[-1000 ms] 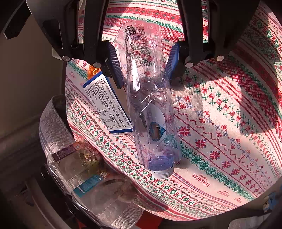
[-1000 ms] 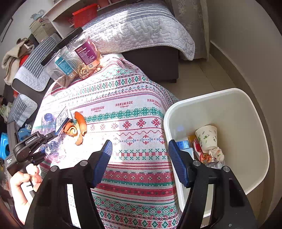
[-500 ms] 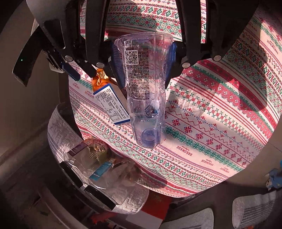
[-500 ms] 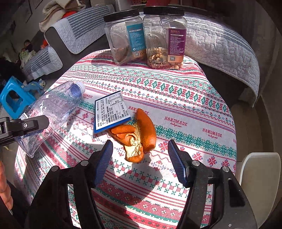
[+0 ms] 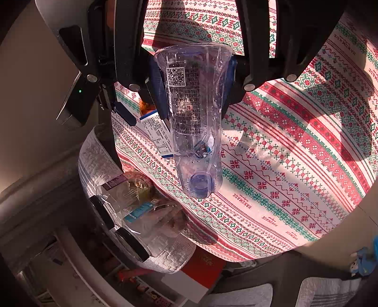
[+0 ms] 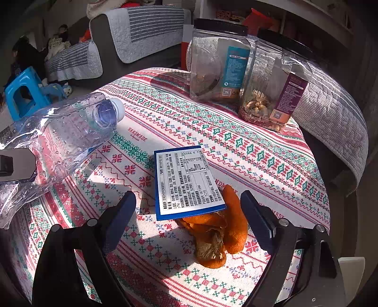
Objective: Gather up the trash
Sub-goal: 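Grasp the clear plastic bottle with the left gripper while the right gripper grasps the blue-edged card box, then carry the bottle and card box over the bin and open both grippers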
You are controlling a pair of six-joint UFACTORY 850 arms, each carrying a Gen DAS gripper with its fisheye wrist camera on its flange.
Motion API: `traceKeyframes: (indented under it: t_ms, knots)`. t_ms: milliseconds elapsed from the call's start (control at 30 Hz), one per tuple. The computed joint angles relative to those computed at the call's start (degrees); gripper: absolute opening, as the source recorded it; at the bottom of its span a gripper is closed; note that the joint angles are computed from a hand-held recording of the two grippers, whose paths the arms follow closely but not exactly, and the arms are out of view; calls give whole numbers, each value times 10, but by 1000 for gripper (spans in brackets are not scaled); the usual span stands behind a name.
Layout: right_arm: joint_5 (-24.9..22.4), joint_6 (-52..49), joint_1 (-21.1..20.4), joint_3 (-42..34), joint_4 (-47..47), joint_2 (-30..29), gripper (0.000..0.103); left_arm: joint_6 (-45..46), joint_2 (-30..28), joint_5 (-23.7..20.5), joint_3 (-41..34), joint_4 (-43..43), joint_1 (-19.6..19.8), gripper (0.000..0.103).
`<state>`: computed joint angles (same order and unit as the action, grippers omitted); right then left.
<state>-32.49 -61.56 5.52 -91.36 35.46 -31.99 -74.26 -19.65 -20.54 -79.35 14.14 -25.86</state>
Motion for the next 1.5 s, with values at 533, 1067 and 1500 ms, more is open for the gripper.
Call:
traceKeyframes:
  t_ms: [533,1067,1500]
  knots:
    - [-56,22,-21,0,44,25,56,-53,14,14,11,60,-1,42]
    - [-112,97,-69,3,14,71,56,-11,12,32,2,43,-18,42]
    - [-150,123,-152,29,26,122,56,78,-18,17,-44,-1,-50,42]
